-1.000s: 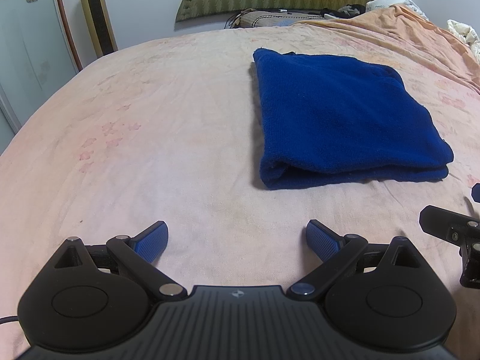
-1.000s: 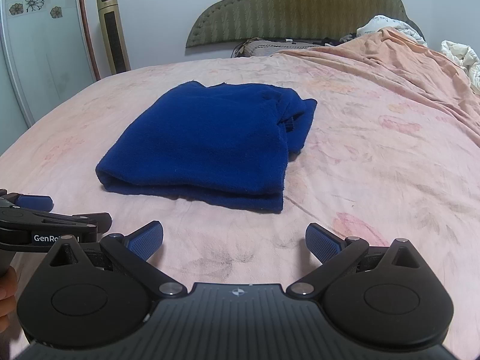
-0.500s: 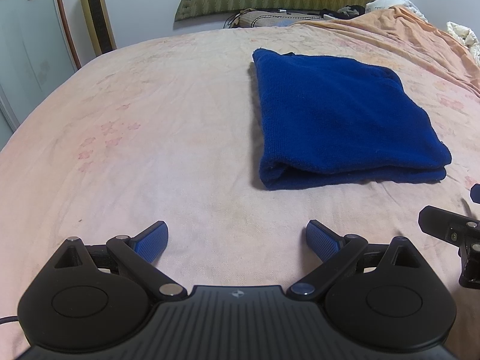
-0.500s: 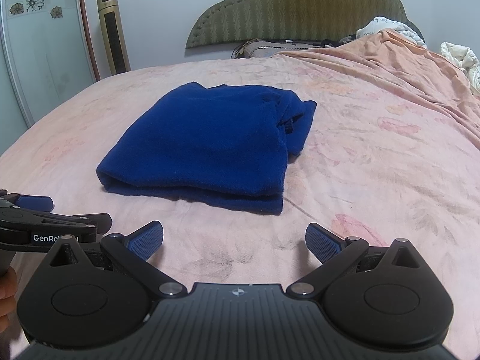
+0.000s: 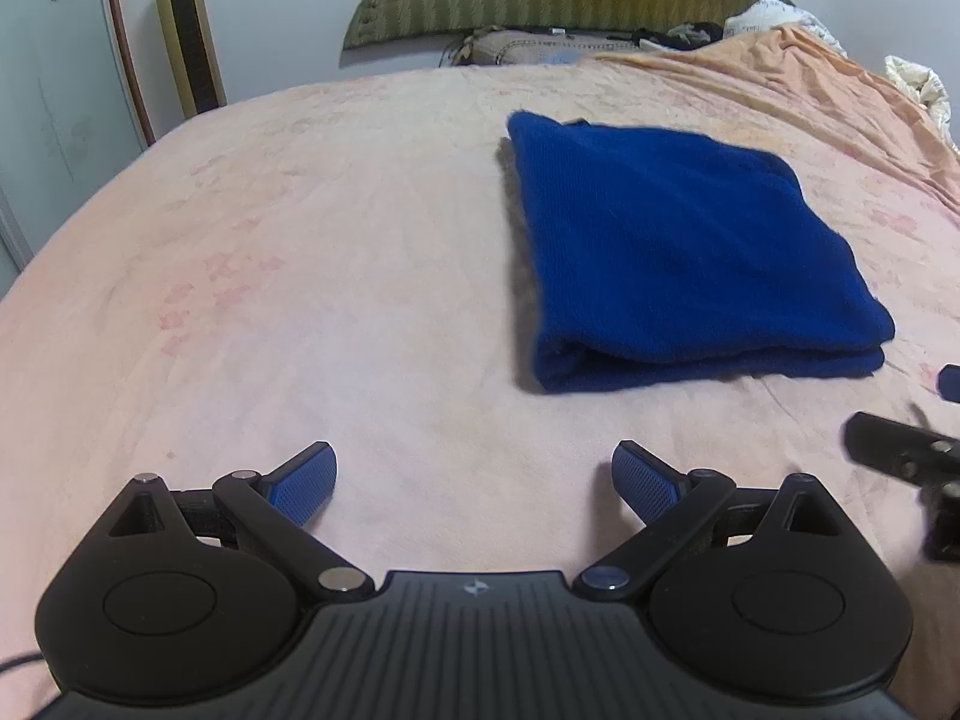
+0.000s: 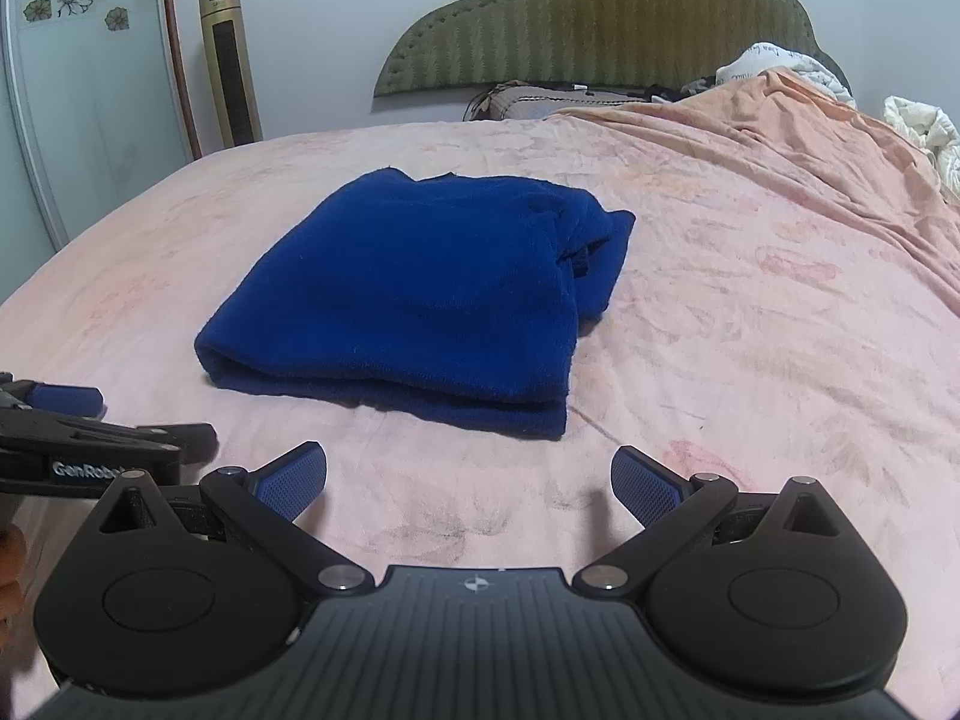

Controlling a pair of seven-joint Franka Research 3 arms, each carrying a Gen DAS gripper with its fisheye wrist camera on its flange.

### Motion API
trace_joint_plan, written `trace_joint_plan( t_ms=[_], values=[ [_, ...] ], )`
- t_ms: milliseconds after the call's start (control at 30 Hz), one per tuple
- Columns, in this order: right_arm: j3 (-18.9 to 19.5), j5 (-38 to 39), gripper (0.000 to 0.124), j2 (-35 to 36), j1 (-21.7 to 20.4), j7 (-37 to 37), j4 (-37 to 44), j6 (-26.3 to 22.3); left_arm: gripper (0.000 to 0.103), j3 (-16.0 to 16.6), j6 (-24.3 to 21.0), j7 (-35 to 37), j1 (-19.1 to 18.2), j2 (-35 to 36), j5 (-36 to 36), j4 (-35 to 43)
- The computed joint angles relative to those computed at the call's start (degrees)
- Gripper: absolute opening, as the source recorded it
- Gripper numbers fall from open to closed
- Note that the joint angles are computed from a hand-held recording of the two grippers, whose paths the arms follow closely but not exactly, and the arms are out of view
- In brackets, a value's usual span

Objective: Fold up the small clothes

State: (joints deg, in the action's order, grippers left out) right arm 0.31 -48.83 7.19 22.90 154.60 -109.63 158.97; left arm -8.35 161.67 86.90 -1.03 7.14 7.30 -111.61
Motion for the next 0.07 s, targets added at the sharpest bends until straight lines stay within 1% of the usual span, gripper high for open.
trace_joint_plan(
  t_ms=[67],
  values=[
    [-0.90,-4.93,0.102,-0.58,0.31,3.63,-0.12,-1.06,0.099,0.31,1.18,1.42,1.10,0.07,-1.36,0.26]
  ],
)
